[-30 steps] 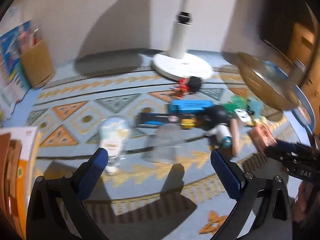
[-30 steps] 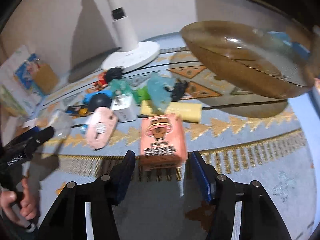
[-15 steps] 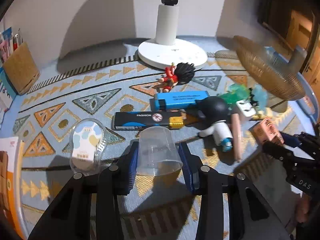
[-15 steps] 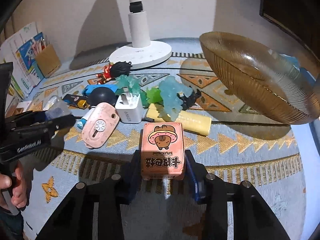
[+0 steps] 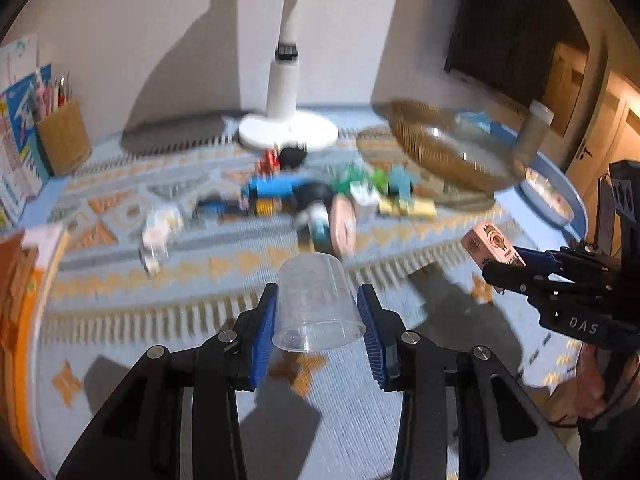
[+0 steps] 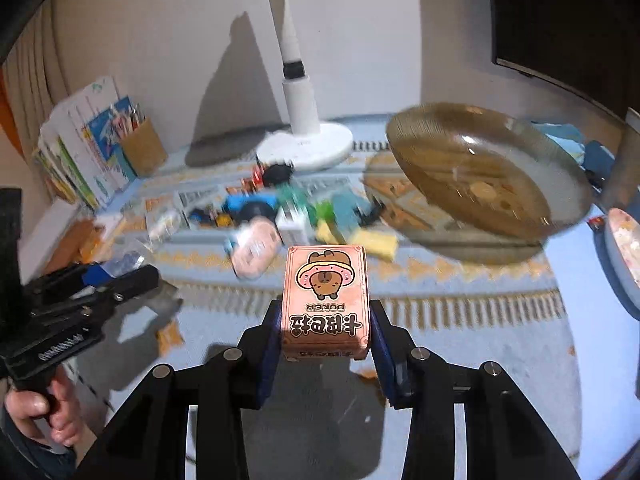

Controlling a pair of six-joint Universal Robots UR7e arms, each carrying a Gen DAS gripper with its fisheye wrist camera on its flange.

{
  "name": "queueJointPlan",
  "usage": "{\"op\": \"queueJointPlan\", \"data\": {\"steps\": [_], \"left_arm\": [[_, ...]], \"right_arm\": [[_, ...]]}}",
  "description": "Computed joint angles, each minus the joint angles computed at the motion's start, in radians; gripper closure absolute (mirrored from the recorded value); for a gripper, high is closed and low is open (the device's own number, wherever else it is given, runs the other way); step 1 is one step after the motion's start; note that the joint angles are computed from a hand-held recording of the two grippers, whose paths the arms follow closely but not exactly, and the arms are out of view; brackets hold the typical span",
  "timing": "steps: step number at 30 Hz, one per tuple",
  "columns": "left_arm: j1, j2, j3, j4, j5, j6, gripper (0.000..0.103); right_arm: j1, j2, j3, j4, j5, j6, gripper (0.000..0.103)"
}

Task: Organize rigid objects
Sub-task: 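Carry the cup with left tool while right tool carries the box to the glass bowl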

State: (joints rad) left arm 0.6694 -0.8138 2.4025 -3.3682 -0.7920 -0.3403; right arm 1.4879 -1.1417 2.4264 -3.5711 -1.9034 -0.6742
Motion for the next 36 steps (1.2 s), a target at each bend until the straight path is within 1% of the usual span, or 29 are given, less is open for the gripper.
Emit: {"op": "queueJointPlan", "data": {"steps": [2, 4, 7, 11, 12, 14, 16, 18, 20, 21, 22, 23, 24, 26, 28, 30, 32, 33, 35, 36], "left_arm": [[0.002, 0.024, 0.013, -0.005, -0.016, -0.046, 0.067], [0.002, 0.048, 0.025, -0.029, -0.029, -0.073, 0.067], [-0.008, 0.074, 0.032, -0.032, -0.027, -0.114, 0.067], [-0.018, 0.095, 0.034, -0.034, -0.021, -0.139, 0.067], [-0.021, 0.1, 0.036, -0.037, -0.017, -0.143, 0.067], [-0.028, 0.104, 0.04, -0.042, -0.01, -0.151, 0.067], [-0.033, 0.104, 0.044, -0.043, -0.009, -0.159, 0.067], [-0.039, 0.102, 0.048, -0.041, -0.006, -0.166, 0.067], [-0.047, 0.099, 0.05, -0.036, -0.003, -0.17, 0.067], [-0.051, 0.096, 0.05, -0.029, 0.0, -0.173, 0.067], [-0.062, 0.089, 0.051, -0.024, 0.005, -0.175, 0.067], [-0.069, 0.081, 0.049, -0.017, 0.007, -0.173, 0.067], [-0.082, 0.066, 0.046, -0.005, 0.011, -0.172, 0.067], [-0.105, 0.037, 0.031, 0.011, 0.02, -0.15, 0.067], [-0.13, 0.011, 0.001, 0.02, 0.034, -0.102, 0.067], [-0.149, -0.001, -0.053, 0.023, 0.046, -0.035, 0.067], [-0.151, 0.001, -0.129, 0.024, 0.03, 0.043, 0.067], [-0.143, 0.008, -0.179, 0.028, 0.002, 0.087, 0.067], [-0.121, 0.029, -0.259, 0.033, -0.049, 0.147, 0.067], [-0.104, 0.056, -0.323, 0.053, -0.072, 0.179, 0.067]], "right_arm": [[-0.037, -0.017, 0.03, 0.014, 0.014, -0.013, 0.063], [-0.076, -0.01, 0.062, -0.027, 0.046, -0.053, 0.063], [-0.095, 0.025, 0.08, -0.102, 0.033, -0.103, 0.063], [-0.12, 0.015, 0.094, -0.101, 0.05, -0.118, 0.063], [-0.126, 0.009, 0.093, -0.083, 0.048, -0.113, 0.063], [-0.137, -0.007, 0.104, -0.078, 0.066, -0.121, 0.059], [-0.141, -0.021, 0.11, -0.054, 0.081, -0.116, 0.047], [-0.13, 0.005, 0.11, -0.093, 0.058, -0.113, 0.047], [-0.108, 0.055, 0.111, -0.181, 0.013, -0.134, 0.062], [-0.094, 0.083, 0.111, -0.229, -0.014, -0.152, 0.063], [-0.093, 0.085, 0.113, -0.234, -0.012, -0.154, 0.063], [-0.097, 0.064, 0.117, -0.202, 0.005, -0.141, 0.063], [-0.108, 0.013, 0.121, -0.129, 0.045, -0.111, 0.063], [-0.112, -0.086, 0.121, -0.029, 0.101, -0.071, 0.063], [-0.096, -0.167, 0.112, 0.005, 0.124, -0.054, 0.063], [-0.072, -0.264, 0.08, 0.041, 0.132, -0.032, 0.063], [-0.055, -0.344, 0.028, 0.09, 0.135, 0.002, 0.063], [-0.05, -0.368, -0.002, 0.116, 0.133, 0.016, 0.063], [-0.04, -0.381, -0.055, 0.146, 0.119, 0.031, 0.063], [-0.036, -0.375, -0.094, 0.158, 0.102, 0.037, 0.063]]}}
